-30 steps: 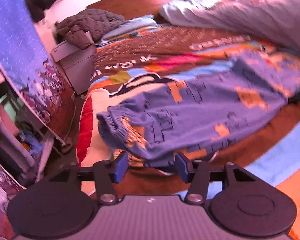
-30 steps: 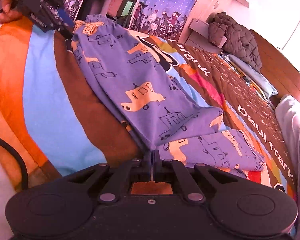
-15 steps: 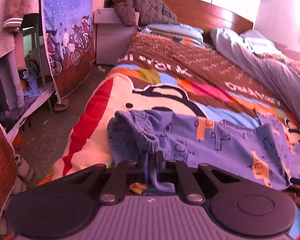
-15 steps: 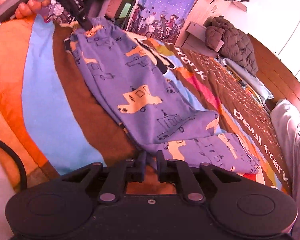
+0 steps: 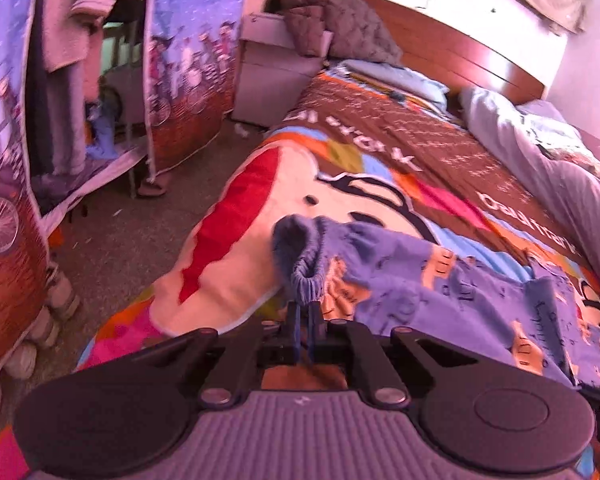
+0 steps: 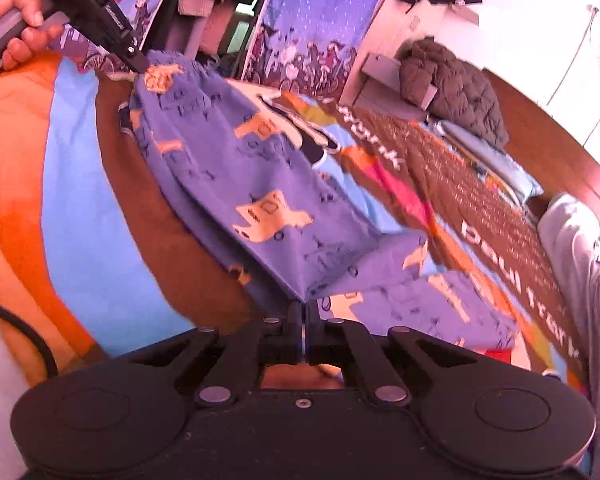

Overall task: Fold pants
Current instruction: 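Lift the waistband with both grippers and fold it over toward the cuffs, then open both grippers and release the folded pants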

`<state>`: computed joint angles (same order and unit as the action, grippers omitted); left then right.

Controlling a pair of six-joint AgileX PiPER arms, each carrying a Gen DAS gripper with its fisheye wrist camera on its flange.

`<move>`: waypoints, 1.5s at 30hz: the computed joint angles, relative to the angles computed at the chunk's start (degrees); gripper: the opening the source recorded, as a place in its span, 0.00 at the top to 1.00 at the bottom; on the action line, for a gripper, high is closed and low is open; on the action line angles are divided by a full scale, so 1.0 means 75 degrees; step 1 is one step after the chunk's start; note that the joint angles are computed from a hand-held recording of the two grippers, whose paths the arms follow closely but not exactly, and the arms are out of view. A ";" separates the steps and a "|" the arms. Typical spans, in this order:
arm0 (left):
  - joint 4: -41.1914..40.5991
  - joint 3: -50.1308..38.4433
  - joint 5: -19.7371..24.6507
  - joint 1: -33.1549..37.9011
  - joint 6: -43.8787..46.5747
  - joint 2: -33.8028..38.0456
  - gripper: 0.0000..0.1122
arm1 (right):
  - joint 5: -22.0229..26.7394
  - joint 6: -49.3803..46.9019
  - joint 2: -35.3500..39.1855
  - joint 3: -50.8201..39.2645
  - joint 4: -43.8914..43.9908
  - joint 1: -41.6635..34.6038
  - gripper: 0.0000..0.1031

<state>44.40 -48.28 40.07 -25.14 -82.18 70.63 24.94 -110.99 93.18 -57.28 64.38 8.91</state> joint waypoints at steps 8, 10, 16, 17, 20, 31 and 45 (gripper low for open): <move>0.0405 0.0257 -0.0167 0.0055 -0.0696 -0.0064 0.98 | -0.0070 0.0670 0.0119 -0.0148 -0.0120 -0.0058 1.00; 0.0885 0.0467 -0.0341 -0.0033 -0.1162 -0.0245 0.98 | 0.0202 0.0801 0.0165 -0.0256 -0.0021 -0.0237 1.00; 0.1236 0.0235 0.0538 -0.0752 -0.1447 -0.0074 0.94 | 0.0065 0.1555 0.0175 -0.0266 -0.1068 0.0019 0.85; 0.1143 0.0139 0.0663 -0.0834 -0.1395 0.0004 0.91 | -0.0026 0.1515 0.0138 -0.0209 -0.1083 0.0063 0.83; 0.1610 -0.0063 0.1497 -0.1667 -0.1842 0.0200 0.38 | 0.0082 0.1323 -0.0123 -0.0046 -0.0721 -0.0099 0.43; 0.2500 -0.2346 -0.0152 -0.3195 -0.1146 0.2495 0.13 | 0.1549 0.2426 -0.0414 0.0311 0.1791 -0.3013 0.01; -0.4612 -0.8948 -0.0640 -0.1840 0.6052 0.7525 0.24 | 0.2541 0.6609 0.1006 -0.1514 0.0310 -0.4637 0.01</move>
